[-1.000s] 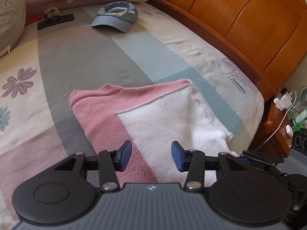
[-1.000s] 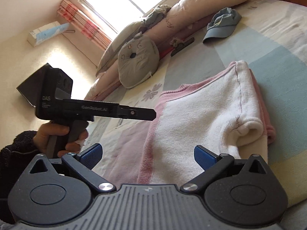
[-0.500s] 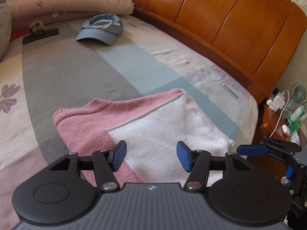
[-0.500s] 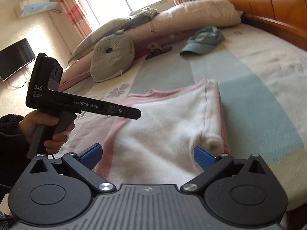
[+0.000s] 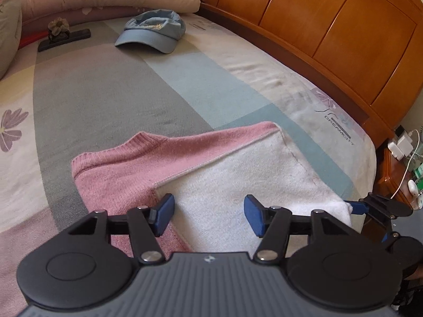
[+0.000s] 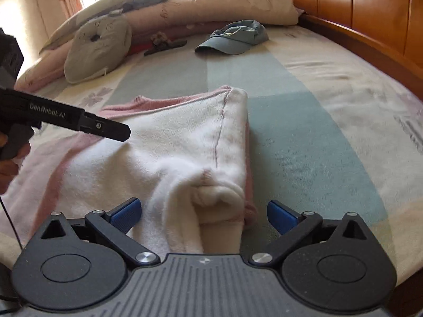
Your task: Fold clothes
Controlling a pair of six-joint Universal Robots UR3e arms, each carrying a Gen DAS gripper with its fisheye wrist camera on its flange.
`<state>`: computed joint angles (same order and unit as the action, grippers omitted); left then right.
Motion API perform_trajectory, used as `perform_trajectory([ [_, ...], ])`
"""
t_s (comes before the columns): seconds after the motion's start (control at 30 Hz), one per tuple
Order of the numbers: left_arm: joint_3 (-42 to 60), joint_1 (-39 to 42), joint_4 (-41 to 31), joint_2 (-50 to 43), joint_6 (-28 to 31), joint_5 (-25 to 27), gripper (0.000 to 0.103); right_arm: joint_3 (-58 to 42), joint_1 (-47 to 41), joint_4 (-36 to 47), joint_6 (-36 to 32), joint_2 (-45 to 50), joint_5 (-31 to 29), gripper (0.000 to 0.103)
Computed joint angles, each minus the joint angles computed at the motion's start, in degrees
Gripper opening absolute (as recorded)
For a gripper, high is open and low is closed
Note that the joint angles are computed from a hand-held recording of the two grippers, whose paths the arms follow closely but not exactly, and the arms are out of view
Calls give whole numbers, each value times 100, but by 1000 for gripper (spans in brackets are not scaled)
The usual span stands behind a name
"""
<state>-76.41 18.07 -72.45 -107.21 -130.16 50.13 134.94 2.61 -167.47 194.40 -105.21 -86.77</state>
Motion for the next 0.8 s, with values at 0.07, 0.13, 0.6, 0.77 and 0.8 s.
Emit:
perform_trajectory([
  [0.07,-382,167,234,367,253,19,67,-202,400,-175,-51,-11,-396,103],
  [0.13,-844,352,708,711,294,161,75,-498,825,-370,-177,111,-773,103],
  [0.6,-3517,1967,2712,2312,306,467,93,-1675,1667,-429,-311,1987,-993,103],
  [0.77,-4297,1915,3722,2628,295,644,94,-1279,1706,-374,-356,1148,-945,103],
  [0.8,-4401,1921,3797,2686,296,607,94,-1221,1700,-417,-383,1015,-846,103],
])
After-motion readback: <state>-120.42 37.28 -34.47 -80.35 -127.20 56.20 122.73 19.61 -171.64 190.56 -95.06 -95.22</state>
